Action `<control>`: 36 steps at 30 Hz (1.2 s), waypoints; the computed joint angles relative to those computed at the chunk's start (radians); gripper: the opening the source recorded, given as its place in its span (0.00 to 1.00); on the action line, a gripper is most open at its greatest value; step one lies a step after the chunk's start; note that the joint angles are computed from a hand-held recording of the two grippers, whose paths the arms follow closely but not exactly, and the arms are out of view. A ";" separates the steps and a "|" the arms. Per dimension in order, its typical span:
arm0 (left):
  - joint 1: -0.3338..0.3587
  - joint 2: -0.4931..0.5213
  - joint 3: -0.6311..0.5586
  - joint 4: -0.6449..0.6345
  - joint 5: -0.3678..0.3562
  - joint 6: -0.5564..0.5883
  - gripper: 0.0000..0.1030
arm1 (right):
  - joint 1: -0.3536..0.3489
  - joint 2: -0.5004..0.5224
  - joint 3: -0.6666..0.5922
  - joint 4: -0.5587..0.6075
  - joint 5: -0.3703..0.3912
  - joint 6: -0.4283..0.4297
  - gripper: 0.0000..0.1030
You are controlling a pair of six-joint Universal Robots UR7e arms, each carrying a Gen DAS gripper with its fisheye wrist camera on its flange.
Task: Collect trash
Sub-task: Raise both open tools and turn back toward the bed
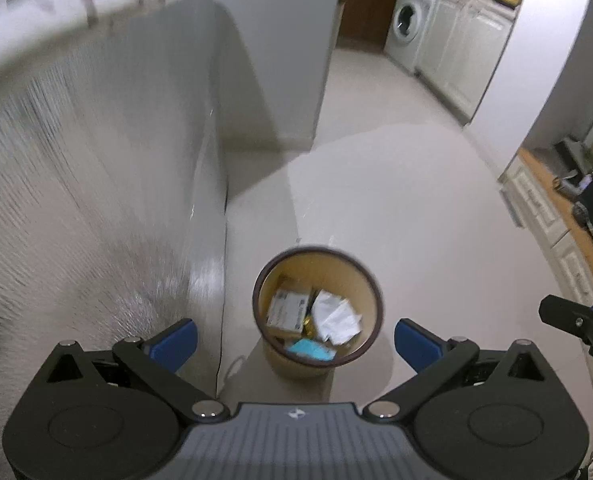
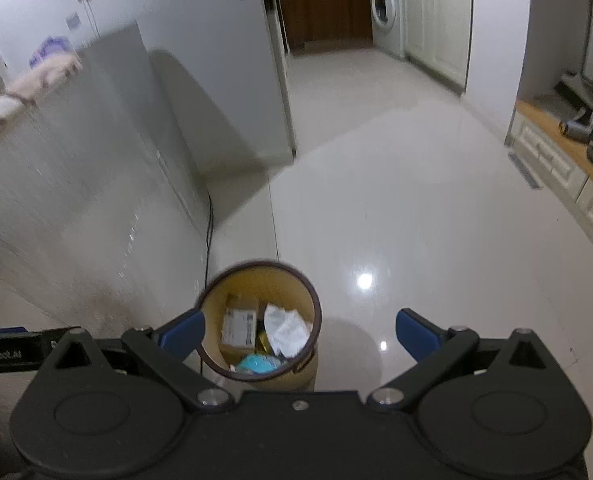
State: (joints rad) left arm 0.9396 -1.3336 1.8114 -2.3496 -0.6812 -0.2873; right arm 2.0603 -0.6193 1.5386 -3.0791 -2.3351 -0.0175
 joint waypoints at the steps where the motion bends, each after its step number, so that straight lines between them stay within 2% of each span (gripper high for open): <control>1: -0.021 -0.016 0.008 -0.006 0.005 0.005 1.00 | 0.010 -0.011 0.008 -0.013 -0.005 -0.002 1.00; 6: -0.109 -0.086 0.033 -0.029 0.034 0.022 1.00 | 0.071 -0.066 0.053 -0.096 -0.025 -0.040 1.00; 14: -0.250 -0.217 0.068 -0.094 0.140 0.096 1.00 | 0.166 -0.091 0.043 -0.205 -0.021 -0.137 1.00; 21: -0.326 -0.337 0.059 -0.085 0.242 0.132 1.00 | 0.222 -0.060 -0.018 -0.197 0.027 -0.156 1.00; 25: -0.338 -0.371 0.025 -0.088 0.310 0.205 1.00 | 0.249 -0.026 -0.080 -0.159 0.077 -0.154 1.00; 30: -0.314 -0.390 -0.030 -0.130 0.371 0.352 1.00 | 0.282 0.043 -0.198 -0.106 0.117 -0.155 1.00; 36: -0.256 -0.393 -0.141 -0.197 0.394 0.552 1.00 | 0.314 0.154 -0.392 0.007 0.156 -0.151 1.00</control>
State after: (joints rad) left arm 0.6838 -1.7263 1.6702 -2.5462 -0.2876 0.2644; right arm 2.3741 -0.4657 1.1465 -3.0717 -2.1789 -0.1683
